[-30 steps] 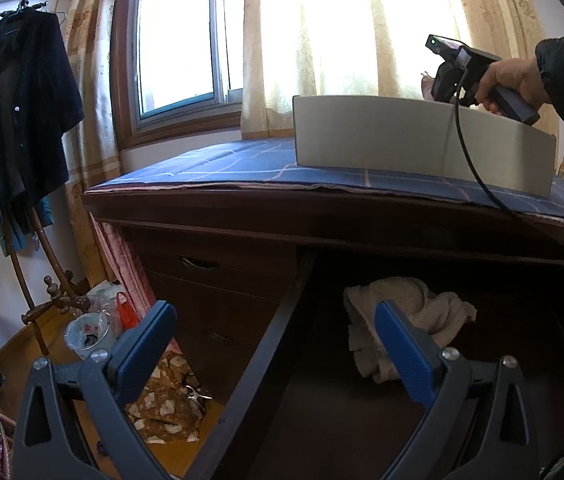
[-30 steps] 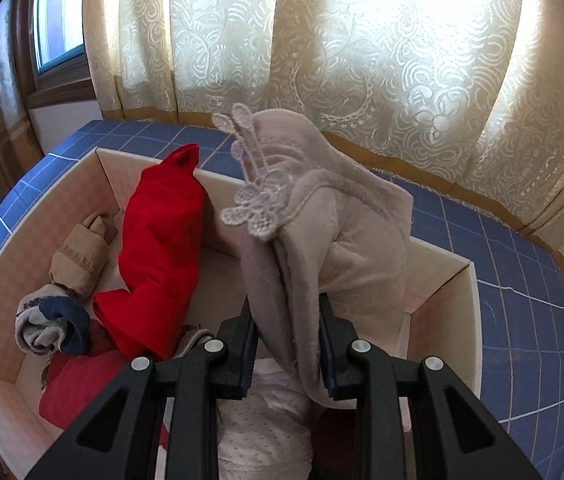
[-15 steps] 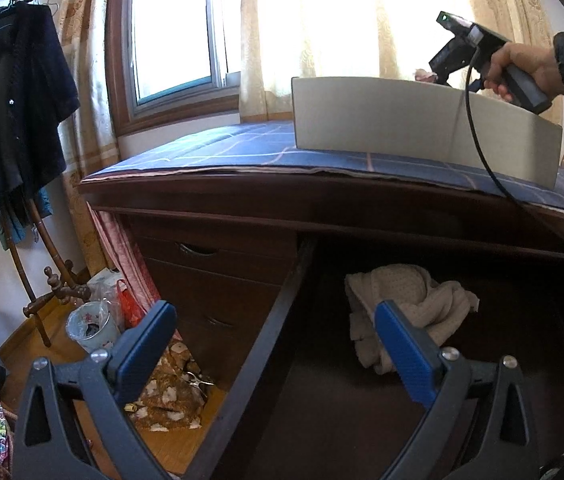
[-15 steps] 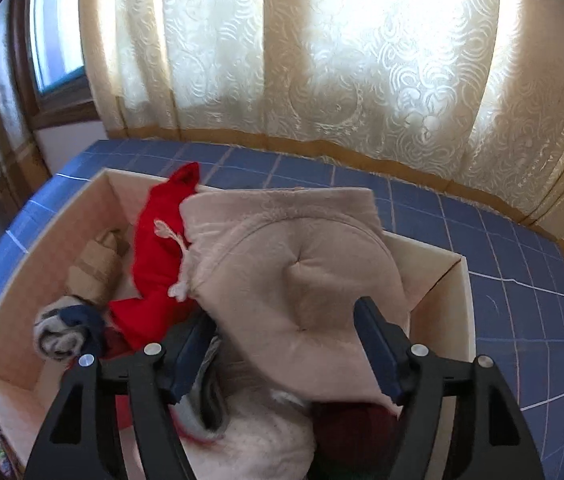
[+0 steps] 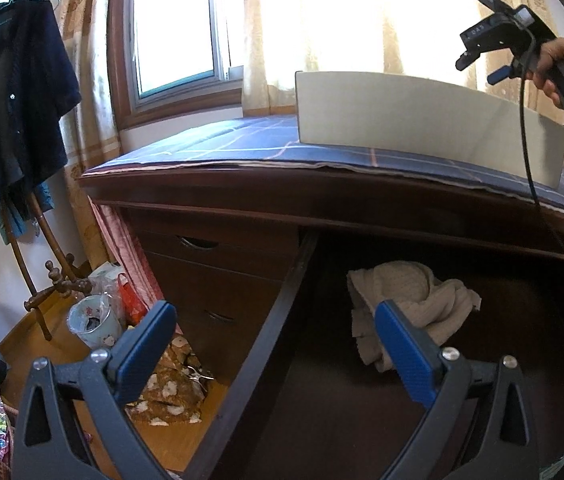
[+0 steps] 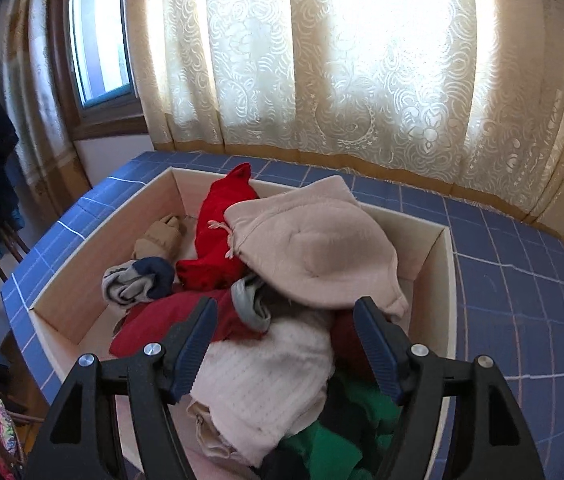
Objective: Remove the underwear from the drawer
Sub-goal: 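Lower the pink underwear into the box and open the right gripper, then move the right gripper back down into the drawer toward the beige underwear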
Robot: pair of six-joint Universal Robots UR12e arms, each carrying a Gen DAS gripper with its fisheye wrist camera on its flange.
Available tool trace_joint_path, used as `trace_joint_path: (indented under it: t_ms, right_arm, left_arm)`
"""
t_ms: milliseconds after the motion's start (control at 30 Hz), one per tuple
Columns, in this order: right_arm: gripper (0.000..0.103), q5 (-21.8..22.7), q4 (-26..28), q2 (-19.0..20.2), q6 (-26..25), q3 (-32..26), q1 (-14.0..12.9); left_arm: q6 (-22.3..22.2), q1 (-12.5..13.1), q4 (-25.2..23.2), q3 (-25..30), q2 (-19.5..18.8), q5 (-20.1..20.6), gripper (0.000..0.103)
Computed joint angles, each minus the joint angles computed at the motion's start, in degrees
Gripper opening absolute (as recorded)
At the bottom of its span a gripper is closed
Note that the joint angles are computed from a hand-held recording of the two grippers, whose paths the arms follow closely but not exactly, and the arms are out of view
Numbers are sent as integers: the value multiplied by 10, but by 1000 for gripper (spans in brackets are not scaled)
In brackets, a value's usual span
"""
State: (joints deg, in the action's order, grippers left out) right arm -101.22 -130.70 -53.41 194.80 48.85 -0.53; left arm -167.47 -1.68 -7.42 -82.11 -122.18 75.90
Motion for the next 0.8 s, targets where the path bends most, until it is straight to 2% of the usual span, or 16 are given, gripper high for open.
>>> trace_joint_path:
  t_ms: [333,800]
  right_arm:
    - [72,26,-110,-31,22,82,1]
    - [72,-23,-309,-72,-9,200,25]
  left_arm:
    - [3,-1,1,-2,1,3,101]
    - [3,-2,8,-3,0,9,101]
